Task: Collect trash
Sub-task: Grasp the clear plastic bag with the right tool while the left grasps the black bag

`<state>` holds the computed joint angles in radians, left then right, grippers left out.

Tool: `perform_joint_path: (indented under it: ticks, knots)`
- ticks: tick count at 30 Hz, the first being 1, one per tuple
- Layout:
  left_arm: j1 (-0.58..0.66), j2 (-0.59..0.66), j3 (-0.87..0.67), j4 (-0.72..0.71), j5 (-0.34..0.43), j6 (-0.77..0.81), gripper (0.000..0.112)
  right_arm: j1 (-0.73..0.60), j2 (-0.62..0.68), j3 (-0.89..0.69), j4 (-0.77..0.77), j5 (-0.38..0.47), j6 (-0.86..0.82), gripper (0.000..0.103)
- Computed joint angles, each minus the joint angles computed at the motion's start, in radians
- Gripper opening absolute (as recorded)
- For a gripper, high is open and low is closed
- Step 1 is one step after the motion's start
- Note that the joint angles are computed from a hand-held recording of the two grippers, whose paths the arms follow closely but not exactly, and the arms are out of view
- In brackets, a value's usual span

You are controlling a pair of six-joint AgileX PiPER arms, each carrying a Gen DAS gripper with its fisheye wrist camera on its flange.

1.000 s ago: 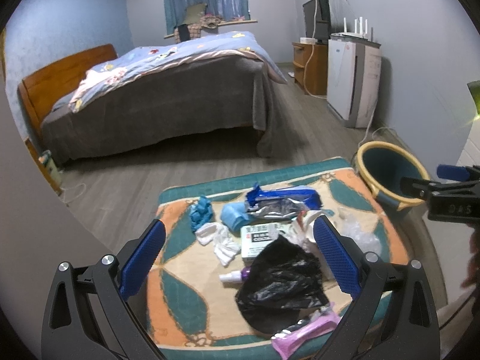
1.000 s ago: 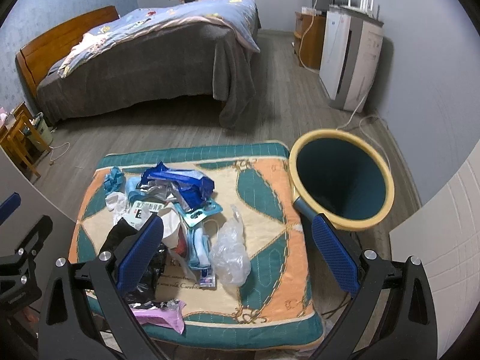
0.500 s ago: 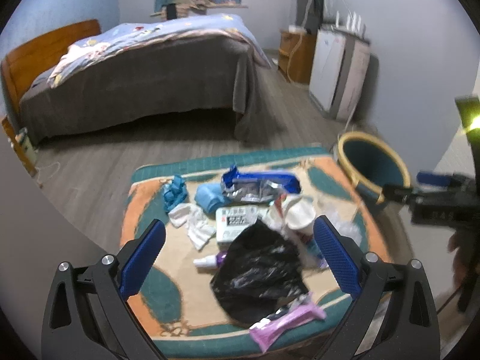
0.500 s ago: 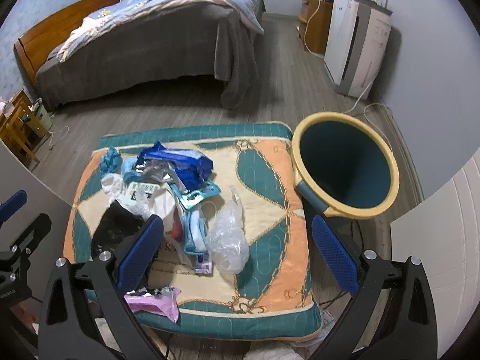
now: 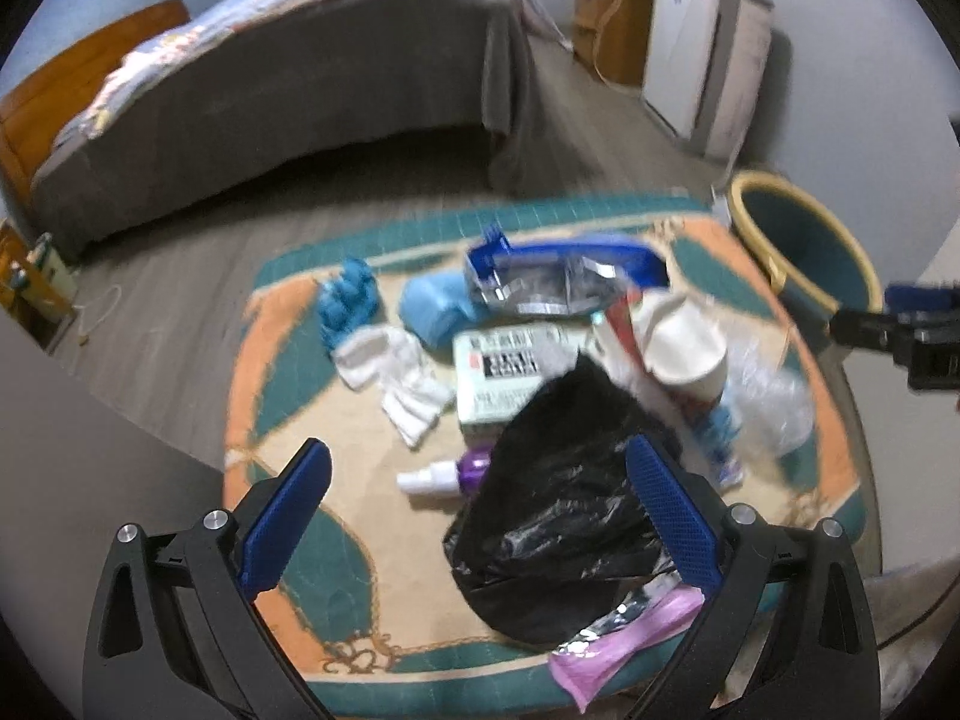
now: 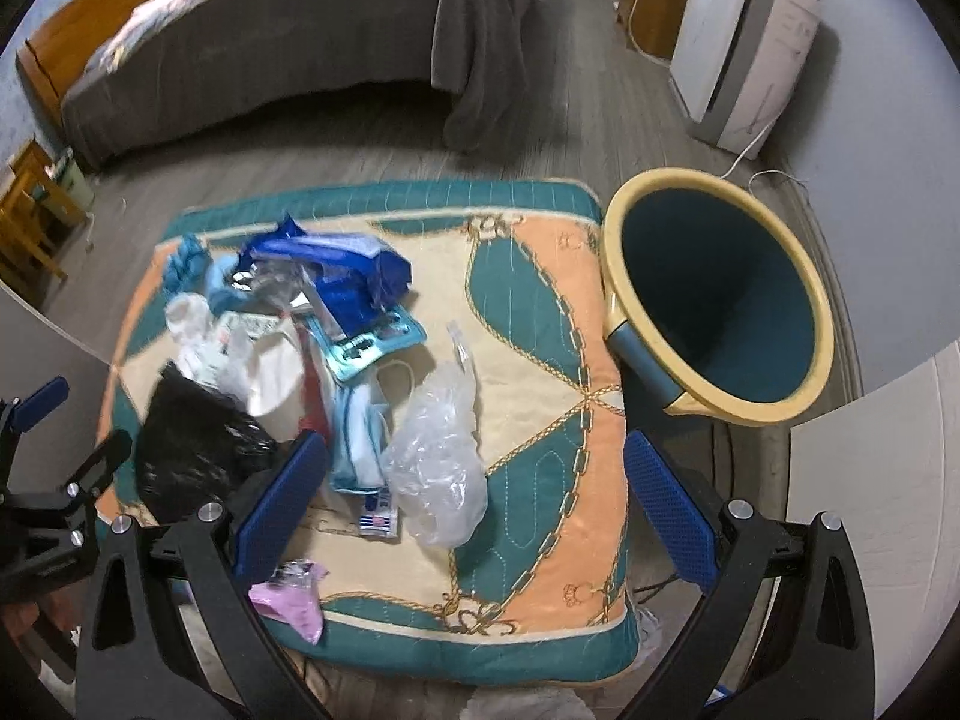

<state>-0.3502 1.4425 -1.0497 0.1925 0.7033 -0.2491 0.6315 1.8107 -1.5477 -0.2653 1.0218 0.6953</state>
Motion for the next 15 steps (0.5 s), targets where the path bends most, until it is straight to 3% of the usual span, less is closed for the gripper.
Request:
perform_joint_path:
  ticks: [5, 10, 13, 15]
  knots:
    - [-0.014, 0.07, 0.017, -0.004, -0.043, 0.018, 0.097, -0.06, 0.059, -0.017, 0.113, -0.015, -0.058, 0.088]
    - [-0.017, 0.13, 0.017, -0.069, -0.066, 0.103, 0.09, -0.108, 0.127, -0.015, 0.257, -0.012, -0.168, 0.069]
    - [0.008, 0.154, -0.001, -0.168, -0.057, 0.201, 0.073, -0.12, 0.16, -0.013, 0.319, -0.015, -0.218, 0.06]
    - [0.01, 0.158, -0.007, -0.184, -0.067, 0.222, 0.053, -0.135, 0.179, -0.011, 0.376, -0.018, -0.254, 0.043]
